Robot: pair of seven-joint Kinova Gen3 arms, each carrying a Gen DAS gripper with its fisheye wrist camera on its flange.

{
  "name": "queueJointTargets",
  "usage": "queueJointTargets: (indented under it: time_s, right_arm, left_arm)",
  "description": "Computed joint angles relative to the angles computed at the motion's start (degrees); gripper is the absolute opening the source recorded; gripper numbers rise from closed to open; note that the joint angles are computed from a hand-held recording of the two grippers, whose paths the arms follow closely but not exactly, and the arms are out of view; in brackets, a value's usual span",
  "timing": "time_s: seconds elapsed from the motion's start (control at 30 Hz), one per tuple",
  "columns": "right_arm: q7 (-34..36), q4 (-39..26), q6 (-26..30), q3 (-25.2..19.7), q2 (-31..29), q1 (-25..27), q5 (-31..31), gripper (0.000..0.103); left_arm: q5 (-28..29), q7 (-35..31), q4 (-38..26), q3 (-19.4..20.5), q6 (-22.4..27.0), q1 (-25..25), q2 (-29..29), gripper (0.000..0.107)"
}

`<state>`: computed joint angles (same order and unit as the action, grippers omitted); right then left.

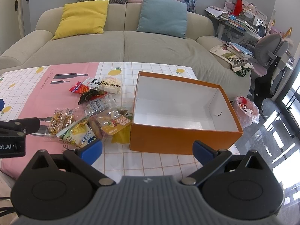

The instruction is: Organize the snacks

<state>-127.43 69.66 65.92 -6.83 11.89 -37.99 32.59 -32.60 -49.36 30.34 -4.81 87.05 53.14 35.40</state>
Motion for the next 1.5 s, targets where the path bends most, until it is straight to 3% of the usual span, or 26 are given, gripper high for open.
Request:
queueJointTargets:
  time_s: [0.37, 0.53, 0.67, 0.77, 0.83, 0.9, 0.97, 1.03, 1.13, 1.33, 1.5]
  right_arm:
    - [2.78, -1.38, 0.2, 0.08, 0.69, 1.39, -3.19, 0.1]
    - [5.94, -2.15, -0.95, 0.35, 1.49, 3.51, -7.77, 0.1]
    - [5.96, -1.01, -4.06, 0.88, 1.69, 4.92, -10.19, 0.096]
    - [8.14, -0.8, -6.13, 0.65, 2.48, 6.49, -13.31, 0.078]
    - [10.3, -0.97, -6.97, 0.35, 3.28, 7.4, -15.84, 0.068]
    - [12.73, -1.0, -7.76, 0.04, 4.16, 8.08, -18.19, 0.062]
    - [14.98, -1.51, -7.88, -0.11, 5.33, 8.22, -19.82, 0.06]
    - [16.6, -1.46, -8.53, -0.01, 6.29, 8.13, -20.83, 0.059]
    - [18.75, -1.15, -9.42, 0.15, 7.3, 8.26, -22.3, 0.053]
    - [22.86, -1.09, -14.12, 0.22, 8.4, 9.63, -25.31, 0.053]
    - [28.88, -3.38, -16.07, 0.8, 10.28, 7.76, -21.83, 0.048]
  left_arm:
    - [-0.1, 1.3, 0.9, -0.16, -0.57, 0.23, -0.29, 0.103]
    - [1.05, 2.09, 5.7, 1.14, -4.21, -1.53, -2.7, 0.103]
    - [3.49, 2.2, 9.1, 2.98, -5.77, -4.16, -4.19, 0.084]
    - [5.26, 2.07, 13.53, 4.25, -8.42, -6.03, -5.96, 0.066]
    - [5.48, 1.86, 16.51, 4.87, -10.29, -6.84, -6.98, 0.062]
    - [5.83, 2.3, 18.94, 5.38, -12.09, -7.71, -7.75, 0.063]
    - [6.57, 2.84, 20.93, 5.98, -14.04, -8.89, -8.41, 0.083]
    - [7.58, 2.81, 22.39, 6.66, -15.97, -10.17, -8.81, 0.089]
    - [9.79, 0.18, 22.93, 7.92, -17.98, -12.57, -8.55, 0.089]
    - [17.01, -1.24, 21.75, 8.88, -20.52, -17.8, -6.89, 0.088]
    - [20.89, -5.28, 12.71, 8.85, -14.03, -20.14, -1.78, 0.082]
